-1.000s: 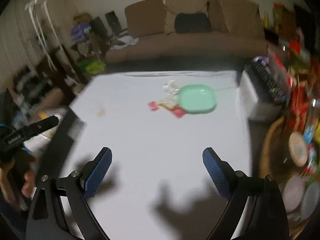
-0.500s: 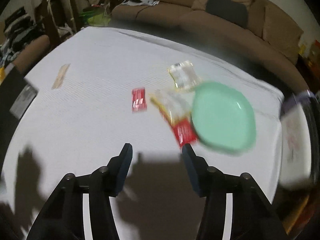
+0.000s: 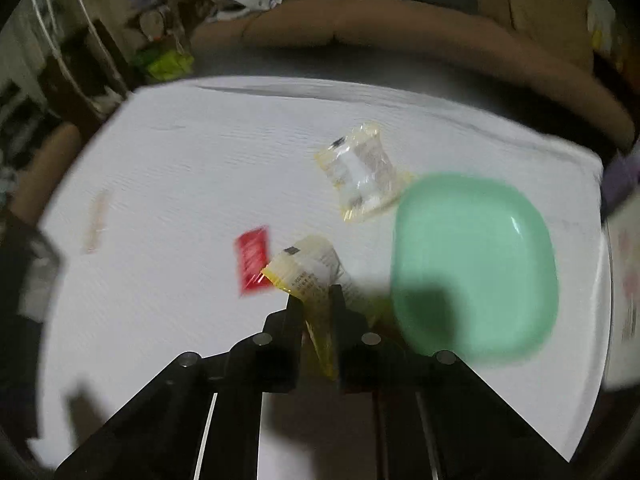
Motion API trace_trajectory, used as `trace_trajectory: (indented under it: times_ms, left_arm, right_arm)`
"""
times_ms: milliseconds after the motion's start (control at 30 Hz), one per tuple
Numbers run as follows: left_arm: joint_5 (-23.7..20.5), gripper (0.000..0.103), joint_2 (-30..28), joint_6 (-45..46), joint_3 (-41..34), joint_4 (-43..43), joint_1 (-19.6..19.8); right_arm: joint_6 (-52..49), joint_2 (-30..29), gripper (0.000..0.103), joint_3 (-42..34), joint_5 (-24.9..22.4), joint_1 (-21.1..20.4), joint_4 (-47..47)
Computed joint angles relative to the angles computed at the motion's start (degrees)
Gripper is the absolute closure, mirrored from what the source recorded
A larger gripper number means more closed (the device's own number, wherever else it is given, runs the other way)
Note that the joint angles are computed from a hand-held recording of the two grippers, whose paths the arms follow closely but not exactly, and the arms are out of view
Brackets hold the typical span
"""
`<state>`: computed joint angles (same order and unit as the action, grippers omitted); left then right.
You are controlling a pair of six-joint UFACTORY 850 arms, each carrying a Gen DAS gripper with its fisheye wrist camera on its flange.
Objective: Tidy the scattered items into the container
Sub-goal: 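Grasp the yellow-edged white packet with the right tool, then grasp the red packet with the left tool while the right tool holds the yellow packet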
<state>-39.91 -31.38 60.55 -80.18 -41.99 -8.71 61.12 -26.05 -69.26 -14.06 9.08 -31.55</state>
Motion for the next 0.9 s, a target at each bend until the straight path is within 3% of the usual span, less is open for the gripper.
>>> trace_trajectory:
  times_ms: [100,267,367,467,533,567,633,667,733,767,800,900]
  left_arm:
    - [-2.2,0.0,-1.5,0.0,-1.1,-0.4,-0.1]
    - [-2.2,0.0,-4.9,-2.3,-5.8,-2.5,-2.1]
    - [-0.2,0.0,-8.9,-2.3,-12.0,-5.5,-5.6]
    - [-0.8,0.001,-17.2,-15.1,-23.7,3.4,-9.6]
    - [-2.2,0.013,-23.3,-26.2,-31.5,10.8,-11.4]
    - [-0.8,0.021,-24.6,-29.1,-32.8,13.4,-12.1]
    - [6.6,0.023,-23.8,-28.9,-31.4,17.8,-13.8]
    - [7.9,0.035,-24.4,-29.2,-31.7,19.8,-14.5]
    - [6.9,0.044,-25.3,-28.5,-33.2,21.0,-15.0]
    - [6.9,0.057,-25.2,-28.7,-33.2,21.5,-15.0]
    - [6.5,0.087,-24.9,-28.0,-33.0,20.7,-14.7]
    - [0.3,0.086,-25.3,-22.7,-34.2,13.7,-12.3]
  right_arm:
    - [7.9,8.8,0.093,8.6,-0.9,3.0,-6.0]
    - [12.5,20.7,0.093,21.3,-1.5,7.0,-2.6]
    - [15.7,24.6,0.093,25.4,-3.5,9.0,-0.4]
    - [9.4,24.7,0.093,26.0,-2.7,8.1,8.3]
    - [8.0,23.8,0.093,24.6,-3.7,8.5,9.2]
    - [9.0,23.8,0.093,24.2,-4.6,9.3,7.9]
    - [8.8,24.0,0.092,23.7,-5.6,10.3,7.1]
    - [9.2,24.2,0.092,23.4,-6.1,10.7,6.1]
    - [11.1,24.5,0.092,23.3,-7.8,11.4,3.2]
    - [11.6,24.6,0.092,23.3,-8.6,11.5,2.1]
    - [12.0,24.7,0.092,23.6,-8.8,11.3,1.6]
    - [12.3,25.8,0.092,25.0,-7.7,10.0,1.9]
